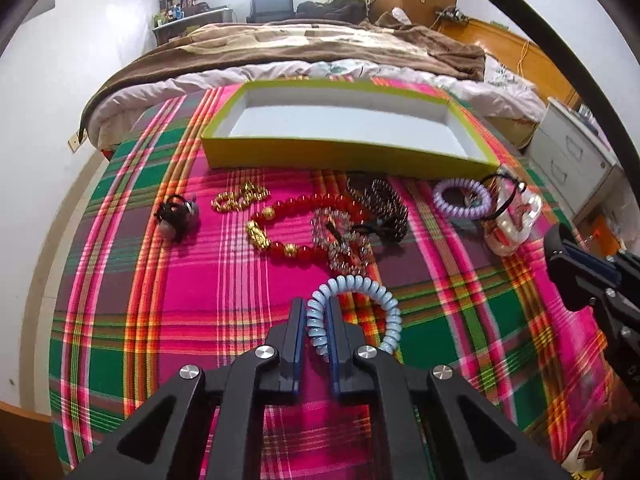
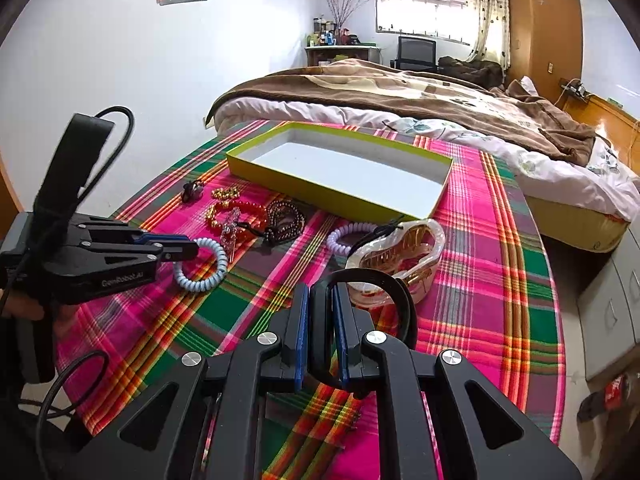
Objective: Organize jewelry
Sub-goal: 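Grasp the light blue coil hair tie with the left tool while the right lifts the black band, then carry both items over the tray and open both tools to drop them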
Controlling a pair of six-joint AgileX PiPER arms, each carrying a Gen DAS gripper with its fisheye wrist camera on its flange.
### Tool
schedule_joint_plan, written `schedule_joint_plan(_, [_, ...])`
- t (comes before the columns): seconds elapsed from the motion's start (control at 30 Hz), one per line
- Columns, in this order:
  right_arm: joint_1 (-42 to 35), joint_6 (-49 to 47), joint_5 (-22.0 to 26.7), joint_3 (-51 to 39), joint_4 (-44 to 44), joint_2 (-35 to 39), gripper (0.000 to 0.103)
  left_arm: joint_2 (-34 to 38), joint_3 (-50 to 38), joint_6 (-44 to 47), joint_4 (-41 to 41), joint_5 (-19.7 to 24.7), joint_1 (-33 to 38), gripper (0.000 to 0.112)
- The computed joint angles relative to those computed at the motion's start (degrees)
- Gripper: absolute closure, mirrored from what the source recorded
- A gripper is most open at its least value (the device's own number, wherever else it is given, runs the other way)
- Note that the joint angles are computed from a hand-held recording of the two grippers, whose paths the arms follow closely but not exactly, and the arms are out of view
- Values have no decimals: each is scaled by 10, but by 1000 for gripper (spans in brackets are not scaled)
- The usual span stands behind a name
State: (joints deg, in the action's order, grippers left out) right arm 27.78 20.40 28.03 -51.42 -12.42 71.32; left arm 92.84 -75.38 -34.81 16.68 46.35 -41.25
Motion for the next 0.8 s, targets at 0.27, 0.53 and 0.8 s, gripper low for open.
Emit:
schedule_joint_plan(0.27, [-2,1,16,-37,-16,5,91,-39,-12,27,-19,-1,16,102])
schedule_joint_plan(0.53, [-38,-59,43,-136,10,65,91,4,-117,82,-44,23,61,102])
schedule_joint_plan(0.8, [-86,-126,84,-284,49,189,91,115,-288,148,-102,49,122,102])
